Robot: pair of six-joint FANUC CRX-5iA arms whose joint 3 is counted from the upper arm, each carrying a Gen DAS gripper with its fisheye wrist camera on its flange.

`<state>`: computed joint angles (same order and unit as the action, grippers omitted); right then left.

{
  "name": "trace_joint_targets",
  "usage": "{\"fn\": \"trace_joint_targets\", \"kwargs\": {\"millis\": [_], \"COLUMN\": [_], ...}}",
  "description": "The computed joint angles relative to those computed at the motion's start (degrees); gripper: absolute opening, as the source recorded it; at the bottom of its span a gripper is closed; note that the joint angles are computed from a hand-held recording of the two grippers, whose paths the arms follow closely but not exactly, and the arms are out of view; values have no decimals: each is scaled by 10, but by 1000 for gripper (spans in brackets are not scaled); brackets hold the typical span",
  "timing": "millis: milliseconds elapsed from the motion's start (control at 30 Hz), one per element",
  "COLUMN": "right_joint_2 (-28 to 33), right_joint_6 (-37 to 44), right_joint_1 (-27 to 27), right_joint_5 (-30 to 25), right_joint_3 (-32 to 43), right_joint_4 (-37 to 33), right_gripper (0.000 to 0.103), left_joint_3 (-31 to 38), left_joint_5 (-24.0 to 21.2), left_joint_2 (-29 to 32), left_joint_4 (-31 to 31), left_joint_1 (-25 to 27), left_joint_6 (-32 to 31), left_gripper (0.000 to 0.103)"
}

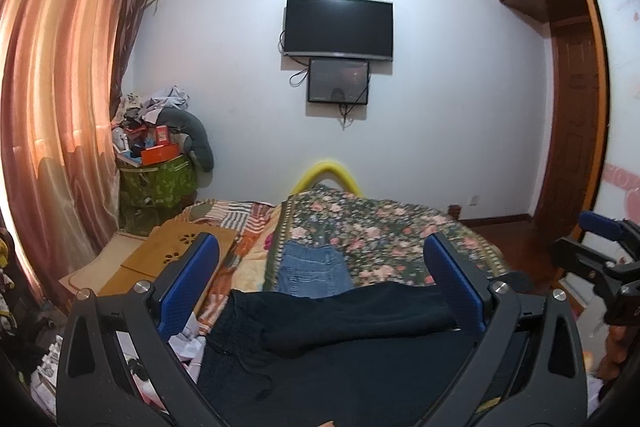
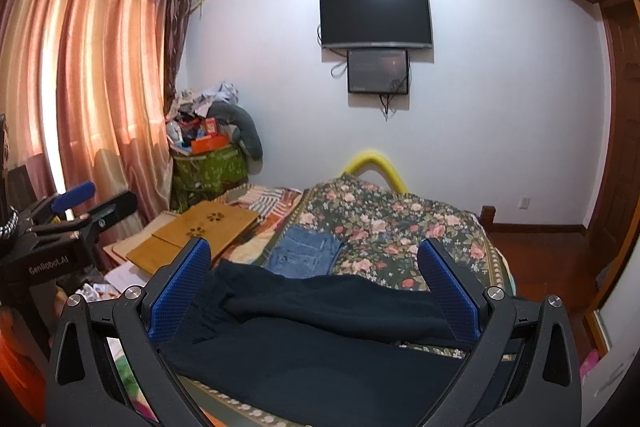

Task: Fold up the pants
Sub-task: 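Grasp the waistband of the teal pants with the left gripper while the right gripper grasps the other waistband end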

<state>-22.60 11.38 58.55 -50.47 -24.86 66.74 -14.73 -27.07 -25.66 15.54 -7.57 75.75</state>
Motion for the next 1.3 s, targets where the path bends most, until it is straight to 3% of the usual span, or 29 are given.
{"fn": "trace_joint_targets", "kwargs": {"millis": [133,300,400,567,667,767,900,967,1033,1133,1233,1300], "right_joint_2": [25,69,95,152,188,233,298,324,351,390,423,441], "right_joint_6": [40,111,165,287,379,469,566,609,645,706,744,753], "right_joint_1": [-55,-117,-158,-218,-246,-272,-312,-328,-342,-362,-365,-363], "right_joint_5": [38,64,89,113,111,88,56,40,22,-24,-58,-66], "right_joint_3": [11,33,46,89,131,186,268,303,337,397,439,455], "right_joint_4": [-49,-118,-177,-291,-386,-474,-585,-632,-668,-739,-760,-753], "right_gripper": [103,103,103,103,103,103,102,96,89,87,81,79], "left_joint_3": [20,82,141,279,326,388,463,492,521,548,564,573], "left_joint_5": [-1,-30,-65,-151,-182,-240,-315,-347,-376,-414,-449,-458], "left_joint_2": [66,160,230,359,415,491,563,593,621,657,689,700], "left_joint_4": [39,9,-32,-175,-182,-130,-111,-98,-85,-41,26,34], "left_joint_1": [16,32,42,37,47,69,81,87,95,108,123,124], "left_joint_6": [-35,-15,27,130,119,89,96,100,107,105,102,107], "left_gripper": [103,103,103,103,103,103,82,76,63,45,33,29]}}
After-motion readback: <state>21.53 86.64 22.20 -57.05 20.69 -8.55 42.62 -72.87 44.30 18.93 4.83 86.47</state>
